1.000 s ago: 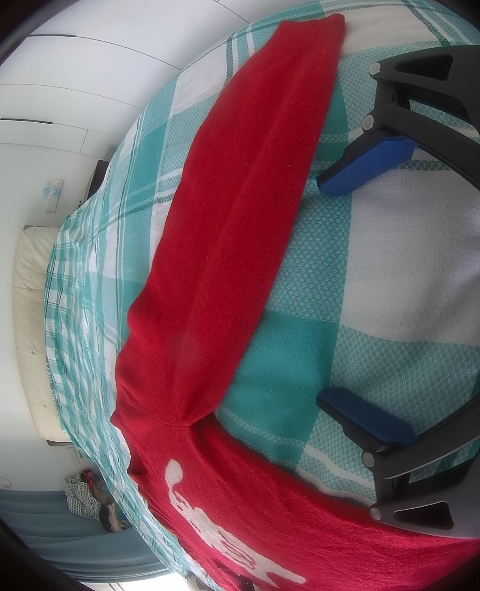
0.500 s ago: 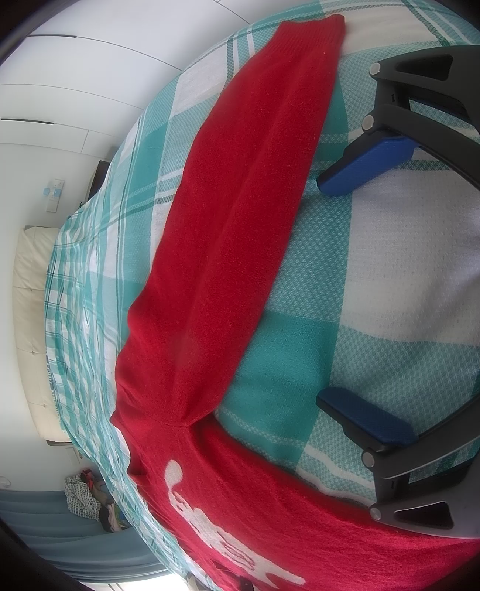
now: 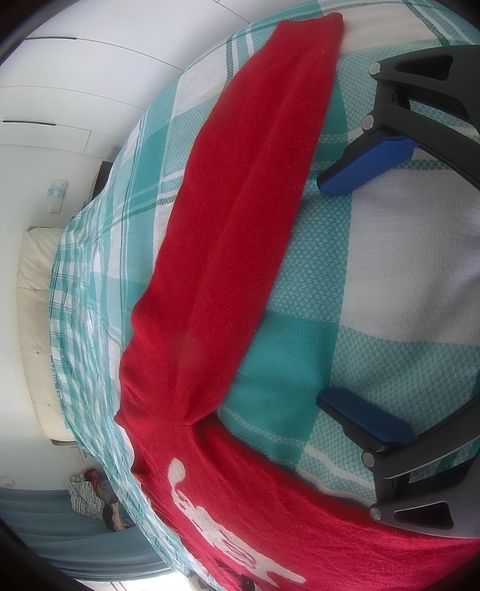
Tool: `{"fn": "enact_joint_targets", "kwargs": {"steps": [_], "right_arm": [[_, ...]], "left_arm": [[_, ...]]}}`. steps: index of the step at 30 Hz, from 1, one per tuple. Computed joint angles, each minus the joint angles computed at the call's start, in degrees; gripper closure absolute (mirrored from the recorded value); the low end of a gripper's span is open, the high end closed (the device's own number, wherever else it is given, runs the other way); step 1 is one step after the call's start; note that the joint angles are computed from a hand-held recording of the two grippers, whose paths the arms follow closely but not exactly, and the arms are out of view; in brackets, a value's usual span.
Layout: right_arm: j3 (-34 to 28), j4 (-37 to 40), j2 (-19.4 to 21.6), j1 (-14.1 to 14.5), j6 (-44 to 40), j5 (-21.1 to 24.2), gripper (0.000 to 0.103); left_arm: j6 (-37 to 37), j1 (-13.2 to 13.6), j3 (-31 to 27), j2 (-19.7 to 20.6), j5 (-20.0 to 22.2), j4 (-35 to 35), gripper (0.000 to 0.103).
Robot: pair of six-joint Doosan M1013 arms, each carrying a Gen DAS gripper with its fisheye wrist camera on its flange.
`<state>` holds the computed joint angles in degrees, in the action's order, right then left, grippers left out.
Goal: Fold small clothes
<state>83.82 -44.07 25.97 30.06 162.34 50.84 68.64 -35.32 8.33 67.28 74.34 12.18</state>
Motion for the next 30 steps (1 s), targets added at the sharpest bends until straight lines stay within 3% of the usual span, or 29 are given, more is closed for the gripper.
{"fn": "enact_joint_targets", "kwargs": {"steps": [30], "right_arm": [[-1.1, -0.46, 0.72, 0.5, -0.62, 2.52, 0.0]], "left_arm": [[0.0, 0.0, -0.13, 0.06, 0.06, 0.0, 0.0]]}}
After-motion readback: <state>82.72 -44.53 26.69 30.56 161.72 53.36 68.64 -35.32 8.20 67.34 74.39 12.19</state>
